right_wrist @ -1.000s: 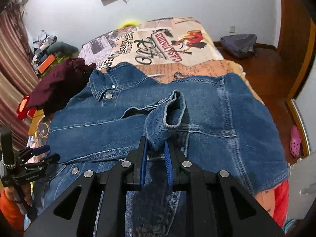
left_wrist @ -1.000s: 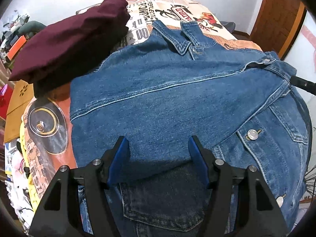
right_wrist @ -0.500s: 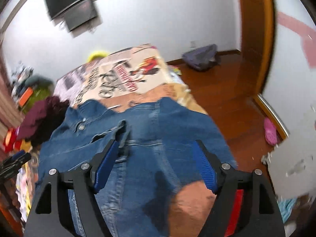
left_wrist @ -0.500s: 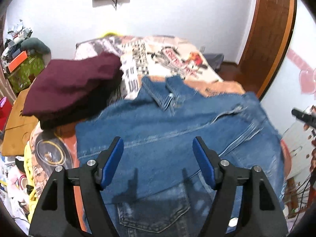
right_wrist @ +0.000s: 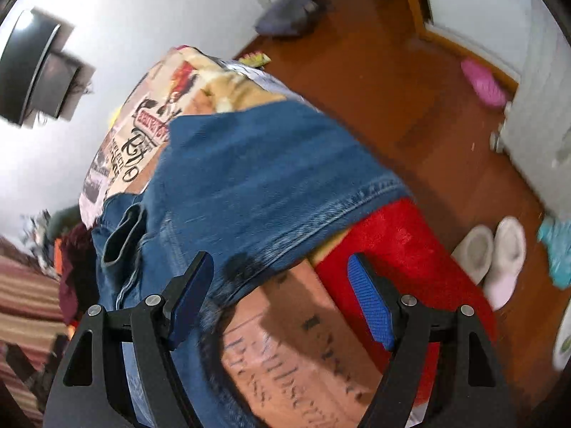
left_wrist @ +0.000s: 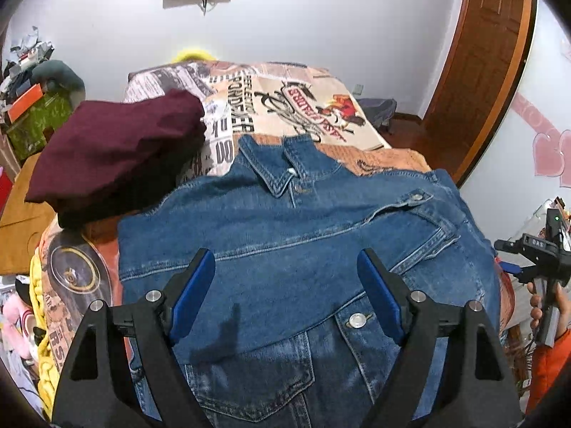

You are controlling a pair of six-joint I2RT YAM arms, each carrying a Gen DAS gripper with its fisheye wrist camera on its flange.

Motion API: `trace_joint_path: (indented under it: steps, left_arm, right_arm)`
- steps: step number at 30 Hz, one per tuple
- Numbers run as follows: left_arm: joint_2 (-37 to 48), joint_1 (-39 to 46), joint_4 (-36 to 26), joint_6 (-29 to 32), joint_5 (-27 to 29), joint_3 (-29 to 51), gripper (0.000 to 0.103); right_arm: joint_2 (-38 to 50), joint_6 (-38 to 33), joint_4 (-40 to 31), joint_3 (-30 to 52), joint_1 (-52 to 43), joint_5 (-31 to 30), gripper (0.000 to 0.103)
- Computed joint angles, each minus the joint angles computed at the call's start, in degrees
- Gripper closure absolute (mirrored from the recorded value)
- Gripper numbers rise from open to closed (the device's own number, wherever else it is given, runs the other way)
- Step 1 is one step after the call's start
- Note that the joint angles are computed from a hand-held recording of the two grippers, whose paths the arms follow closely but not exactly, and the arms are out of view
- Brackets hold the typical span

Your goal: Fold large clothes

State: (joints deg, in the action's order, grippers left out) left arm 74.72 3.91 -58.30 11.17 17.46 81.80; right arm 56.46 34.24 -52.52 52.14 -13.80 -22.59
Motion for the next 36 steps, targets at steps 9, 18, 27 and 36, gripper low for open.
trace_joint_path:
  steps: [9, 18, 27, 36]
  left_arm:
    - [0.0, 0.5, 0.4, -0.5, -0.7, -1.5, 0.022]
    - [-1.2, 0.0, 1.4, 0.7, -2.2, -3.5, 0.022]
    - [-1.1, 0.5, 1.5, 1.2, -1.1, -3.9, 0.022]
    - [-1.6, 0.3, 0.6, 1.9, -0.3, -4.1, 0.022]
  right_arm:
    - [3.7, 3.7, 9.5, -2.1, -1.1, 2.4, 0.029]
    - [5.4, 3.5, 8.6, 1.8, 3.9, 14.9, 0.089]
    - [3.0, -1.8, 3.3, 17.5, 20.6, 27.2, 0.094]
    - [10.3, -4.7, 5.8, 24.0, 44.3, 29.9, 0.094]
